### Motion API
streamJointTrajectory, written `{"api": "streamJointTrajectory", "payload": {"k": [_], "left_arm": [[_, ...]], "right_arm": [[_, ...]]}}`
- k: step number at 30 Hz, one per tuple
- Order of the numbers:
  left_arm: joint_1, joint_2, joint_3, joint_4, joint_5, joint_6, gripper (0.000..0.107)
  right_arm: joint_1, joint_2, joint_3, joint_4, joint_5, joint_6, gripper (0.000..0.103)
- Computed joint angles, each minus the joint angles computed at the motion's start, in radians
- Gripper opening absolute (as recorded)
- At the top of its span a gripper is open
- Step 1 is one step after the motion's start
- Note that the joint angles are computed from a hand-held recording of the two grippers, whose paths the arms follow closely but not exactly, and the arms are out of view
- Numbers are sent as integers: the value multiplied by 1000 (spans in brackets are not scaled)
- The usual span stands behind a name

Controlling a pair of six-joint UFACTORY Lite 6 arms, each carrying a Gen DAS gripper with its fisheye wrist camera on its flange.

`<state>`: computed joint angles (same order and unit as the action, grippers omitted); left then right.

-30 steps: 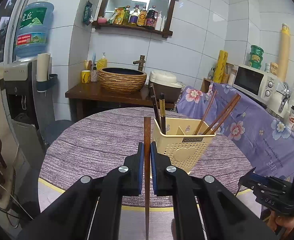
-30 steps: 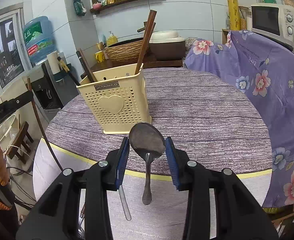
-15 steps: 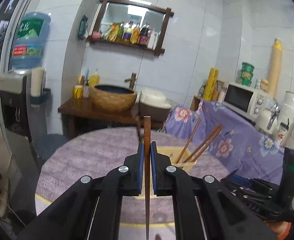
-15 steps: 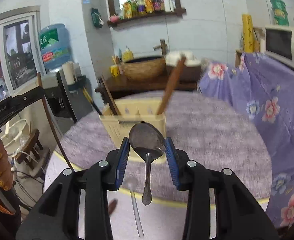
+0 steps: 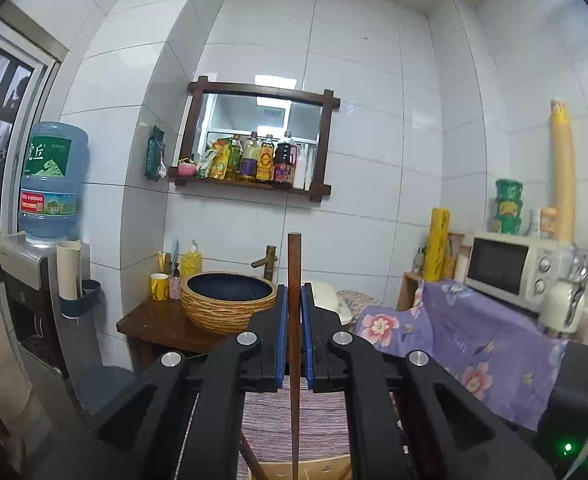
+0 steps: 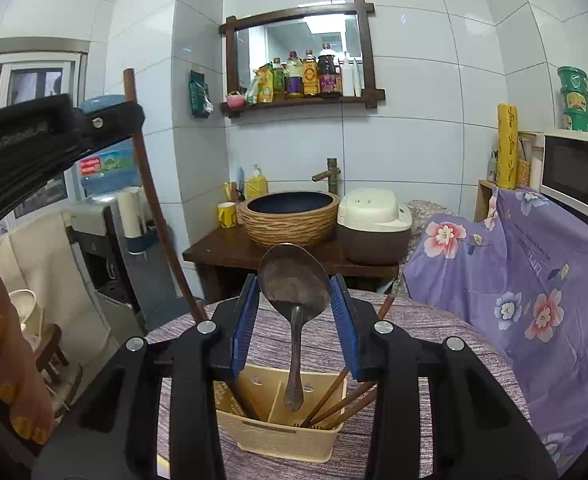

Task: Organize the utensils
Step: 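Lift the spoon upright and lower it into the cream holder with the right tool, then open the right tool to release the spoon and pull both tools back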

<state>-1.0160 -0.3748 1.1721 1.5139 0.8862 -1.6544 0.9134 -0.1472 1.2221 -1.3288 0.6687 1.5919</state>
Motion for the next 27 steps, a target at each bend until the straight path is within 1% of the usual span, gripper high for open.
{"api": "streamJointTrajectory", "payload": {"k": [1, 4, 8, 11, 15, 18, 21, 24, 27], "left_arm": [[11, 12, -19, 15, -6, -24, 8], [58, 7, -123, 40, -72, -136, 8], [64, 6, -202, 57, -100, -188, 8], [57, 10, -236, 57, -105, -198, 8], [55, 8, -283, 48, -127, -207, 8], [73, 12, -308, 30, -169, -198, 8], [118, 12, -323, -12, -239, -163, 8], [155, 7, -341, -40, -284, -145, 8], [207, -12, -355, -98, -358, -107, 8]], "right_arm": [[-16, 10, -19, -19, -23, 35, 38], [-51, 29, -89, -100, -78, 152, 38], [-62, 43, -180, -222, -110, 295, 38], [-52, 50, -233, -299, -107, 375, 38], [-38, 63, -277, -356, -88, 428, 38], [-29, 72, -301, -383, -82, 447, 38], [-18, 90, -319, -400, -72, 461, 38], [-23, 100, -335, -420, -79, 484, 38], [-22, 112, -351, -445, -77, 512, 38]]}}
